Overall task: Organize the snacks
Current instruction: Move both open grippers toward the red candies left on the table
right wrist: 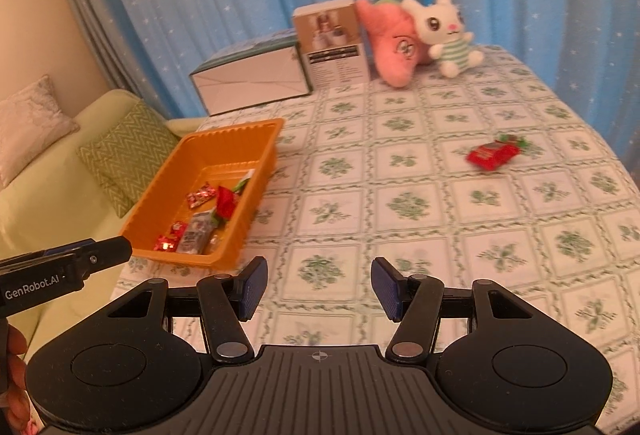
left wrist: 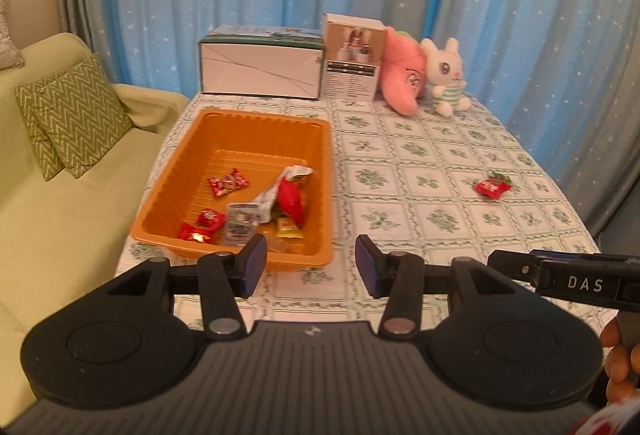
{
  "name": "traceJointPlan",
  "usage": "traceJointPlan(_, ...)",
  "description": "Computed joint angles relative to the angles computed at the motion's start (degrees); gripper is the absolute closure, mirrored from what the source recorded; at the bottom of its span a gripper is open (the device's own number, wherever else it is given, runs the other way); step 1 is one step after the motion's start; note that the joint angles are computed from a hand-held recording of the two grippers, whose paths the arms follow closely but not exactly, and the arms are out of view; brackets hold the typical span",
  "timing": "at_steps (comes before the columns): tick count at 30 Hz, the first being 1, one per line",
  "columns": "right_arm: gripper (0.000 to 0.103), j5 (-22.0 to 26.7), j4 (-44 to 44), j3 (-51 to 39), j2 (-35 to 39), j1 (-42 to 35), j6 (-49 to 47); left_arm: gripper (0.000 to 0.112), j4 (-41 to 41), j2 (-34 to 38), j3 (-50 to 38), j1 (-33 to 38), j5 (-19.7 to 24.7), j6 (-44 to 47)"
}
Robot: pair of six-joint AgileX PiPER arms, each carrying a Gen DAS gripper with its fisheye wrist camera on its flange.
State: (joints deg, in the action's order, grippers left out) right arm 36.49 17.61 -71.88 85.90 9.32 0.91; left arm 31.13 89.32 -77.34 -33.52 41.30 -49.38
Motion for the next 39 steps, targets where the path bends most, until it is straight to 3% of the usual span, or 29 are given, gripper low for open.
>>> traceJointPlan(15, 0.045, 1.5, 2.5, 4.4, -5.5, -10.3, -4.6, 0.068, 0.2, 6.6, -7.0, -6.1, 0.9, -1.5)
traceJointPlan(39, 0.046, 1.7, 6.0, 4.3, -3.0, -25.9, -12.1, 0.068, -9.0, 24.7, -30.4, -9.8, 3.6, 11.1)
